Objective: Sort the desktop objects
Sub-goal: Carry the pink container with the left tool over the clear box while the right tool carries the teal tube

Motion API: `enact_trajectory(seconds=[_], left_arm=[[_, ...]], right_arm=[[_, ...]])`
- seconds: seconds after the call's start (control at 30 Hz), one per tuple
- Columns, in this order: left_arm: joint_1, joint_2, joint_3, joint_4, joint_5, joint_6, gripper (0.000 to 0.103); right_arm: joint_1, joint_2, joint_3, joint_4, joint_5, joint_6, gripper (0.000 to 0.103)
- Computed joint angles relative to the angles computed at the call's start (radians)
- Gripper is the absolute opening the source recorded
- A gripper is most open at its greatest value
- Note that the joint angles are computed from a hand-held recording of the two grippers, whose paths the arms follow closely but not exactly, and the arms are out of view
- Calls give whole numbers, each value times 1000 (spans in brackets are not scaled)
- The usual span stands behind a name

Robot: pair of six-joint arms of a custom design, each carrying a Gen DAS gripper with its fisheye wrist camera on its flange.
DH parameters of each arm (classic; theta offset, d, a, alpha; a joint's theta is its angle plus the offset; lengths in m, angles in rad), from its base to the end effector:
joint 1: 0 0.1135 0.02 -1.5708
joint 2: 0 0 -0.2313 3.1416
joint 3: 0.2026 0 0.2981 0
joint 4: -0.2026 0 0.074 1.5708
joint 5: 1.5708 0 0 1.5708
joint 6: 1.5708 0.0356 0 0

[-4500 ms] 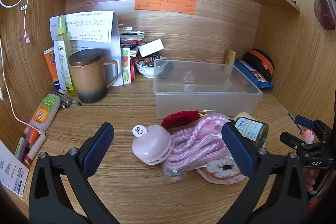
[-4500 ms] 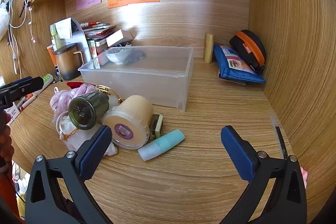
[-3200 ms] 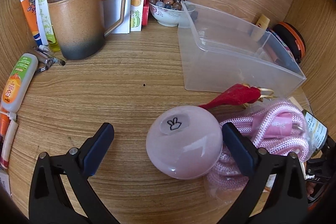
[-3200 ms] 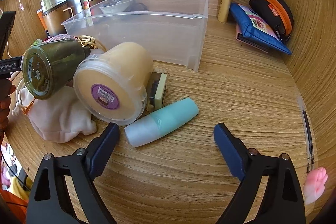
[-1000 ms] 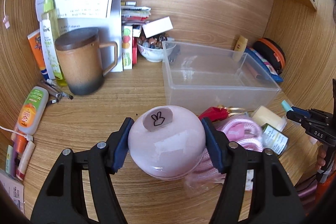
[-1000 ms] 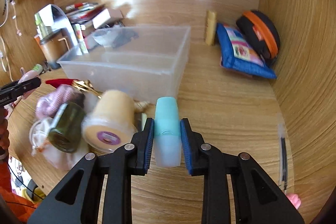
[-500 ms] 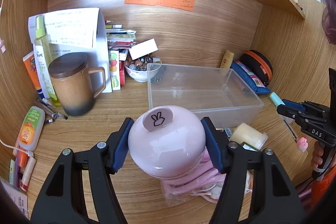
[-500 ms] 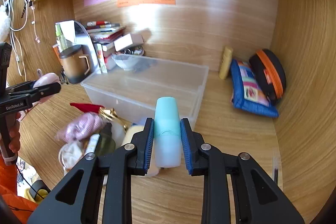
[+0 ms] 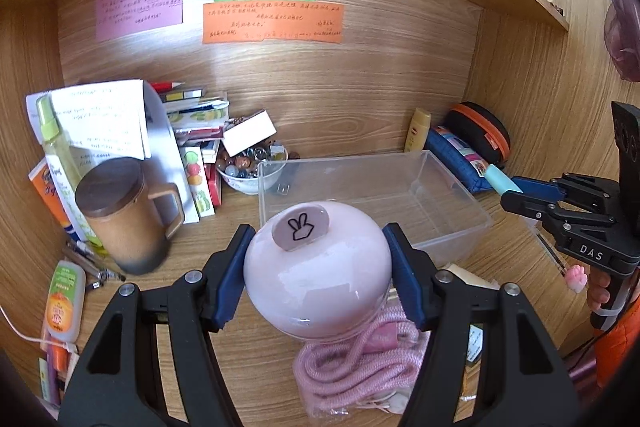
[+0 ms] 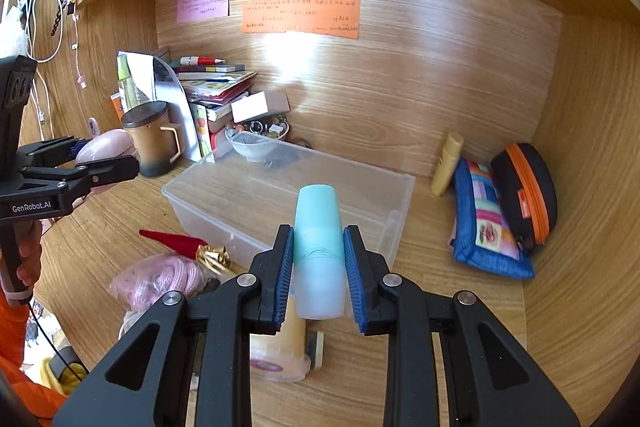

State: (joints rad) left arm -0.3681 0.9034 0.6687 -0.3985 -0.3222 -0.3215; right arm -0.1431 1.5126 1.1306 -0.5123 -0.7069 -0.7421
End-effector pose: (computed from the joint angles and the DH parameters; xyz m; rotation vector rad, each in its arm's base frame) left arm 0.2482 -0.0836 0.2218 -0.1274 2.1632 -0.0394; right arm 0.3627 -0.0289 0.2124 -0.9291 2.0335 0.4051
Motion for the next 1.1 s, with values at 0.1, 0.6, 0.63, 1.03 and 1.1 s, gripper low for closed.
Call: enact_trajectory(seconds=[0.1,0.6,0.63,1.03,1.1], left_arm=[[16,58,41,13,21,16,64],[80,403,259,79,126,81,64],[83,426,274,80,132,86,64],[135,684,455,63,212,120,64],[140,720,484,58,222,127,64]], right_arm=[[10,31,40,-27,-15,-11,23],[110,215,210,-38,60,-12,23],[117,236,228,-43,66,-11,23],[167,497,477,-127,135,-12,23],[173,532,517,-145,145,-16,23]])
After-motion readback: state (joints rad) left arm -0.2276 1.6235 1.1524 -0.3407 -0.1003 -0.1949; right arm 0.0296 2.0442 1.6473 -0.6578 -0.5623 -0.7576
